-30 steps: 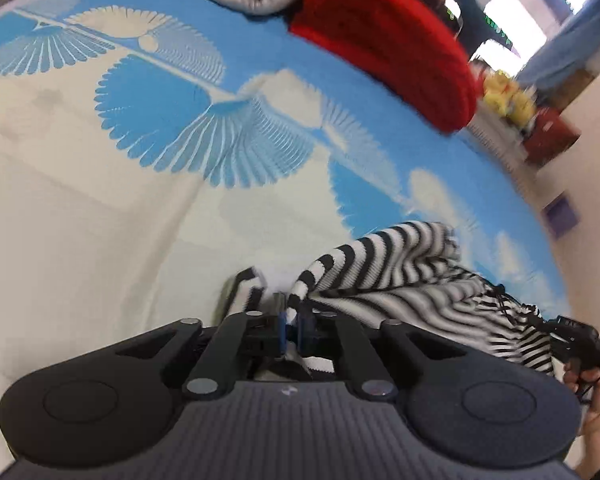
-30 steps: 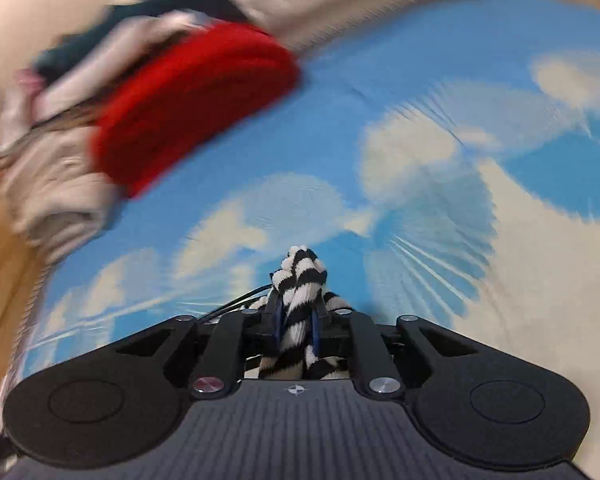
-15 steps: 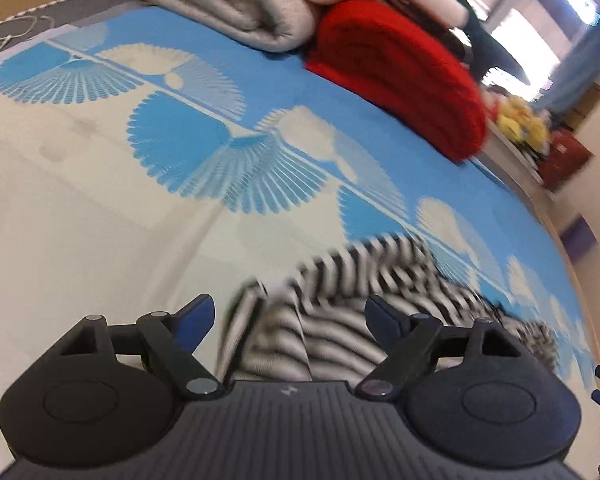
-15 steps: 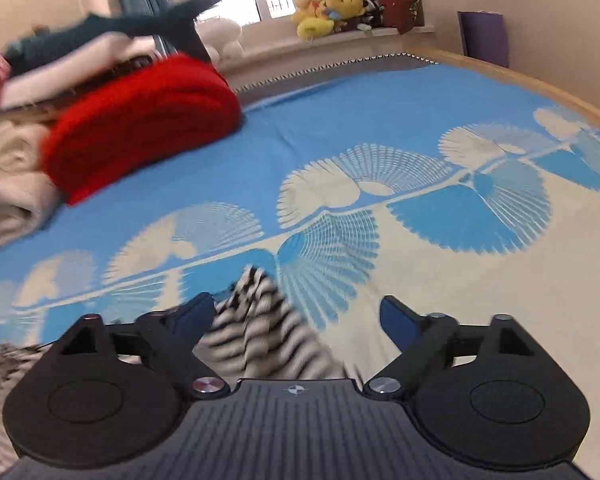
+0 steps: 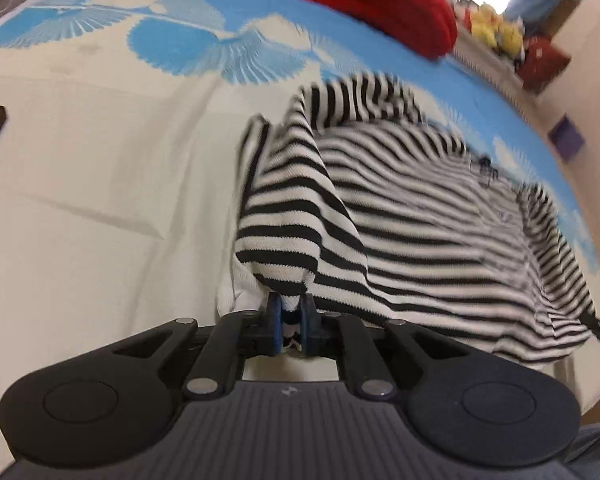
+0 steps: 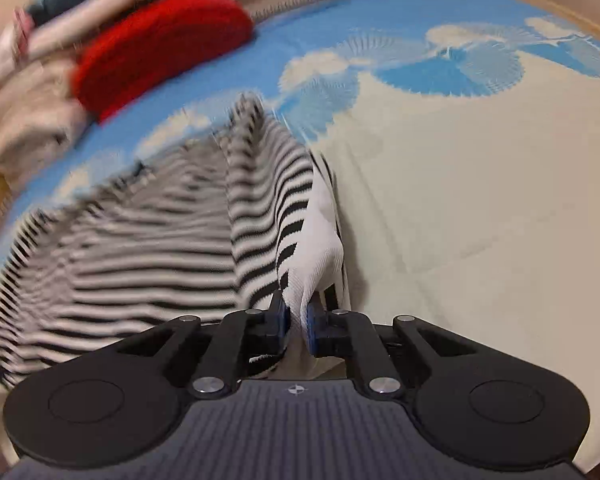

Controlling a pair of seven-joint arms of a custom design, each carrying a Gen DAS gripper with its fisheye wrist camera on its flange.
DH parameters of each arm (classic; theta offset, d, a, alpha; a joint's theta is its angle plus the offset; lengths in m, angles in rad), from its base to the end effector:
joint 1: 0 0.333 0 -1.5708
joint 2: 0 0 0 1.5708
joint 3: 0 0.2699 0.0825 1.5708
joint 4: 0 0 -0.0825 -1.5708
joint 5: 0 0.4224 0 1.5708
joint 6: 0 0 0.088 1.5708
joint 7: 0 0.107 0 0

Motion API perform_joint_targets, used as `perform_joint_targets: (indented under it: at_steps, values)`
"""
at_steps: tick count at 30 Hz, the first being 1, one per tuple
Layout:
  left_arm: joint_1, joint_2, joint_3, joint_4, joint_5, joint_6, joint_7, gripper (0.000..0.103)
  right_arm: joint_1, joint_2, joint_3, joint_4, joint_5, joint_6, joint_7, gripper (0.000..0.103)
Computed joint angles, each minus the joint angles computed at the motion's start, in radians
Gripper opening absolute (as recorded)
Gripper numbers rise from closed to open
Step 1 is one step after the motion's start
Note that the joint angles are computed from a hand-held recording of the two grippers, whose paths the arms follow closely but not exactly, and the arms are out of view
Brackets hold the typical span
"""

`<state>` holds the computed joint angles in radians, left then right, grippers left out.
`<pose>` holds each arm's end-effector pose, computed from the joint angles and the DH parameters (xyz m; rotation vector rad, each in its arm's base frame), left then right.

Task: Fold small clothes

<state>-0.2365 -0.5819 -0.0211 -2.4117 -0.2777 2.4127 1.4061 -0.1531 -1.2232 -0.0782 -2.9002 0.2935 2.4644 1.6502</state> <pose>0.4660 -0.1250 0.5346 -2.0959 1.9751 -0.9083 0.3331 -0.0754 0.5257 -1.2490 1.9765 -0.4370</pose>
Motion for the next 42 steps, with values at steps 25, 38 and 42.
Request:
perform_joint_targets:
  at_steps: [25,38,42]
  values:
    - [-0.057,0.63,0.017,0.674,-0.241,0.034,0.325,0.035,0.349,0.597,-0.177,0.398,0.064,0.366,-0.265,0.038]
    - [0.179,0.984,-0.157,0.909,-0.481,0.116,0.111,0.011,0.316,1.164,-0.125,0.806,0.486,0.362,-0.313,0.0]
    - [0.191,0.899,-0.157,0.854,-0.344,0.103,0.004,0.059,0.257,1.067,-0.096,0.766,0.564,0.287,-0.281,0.022]
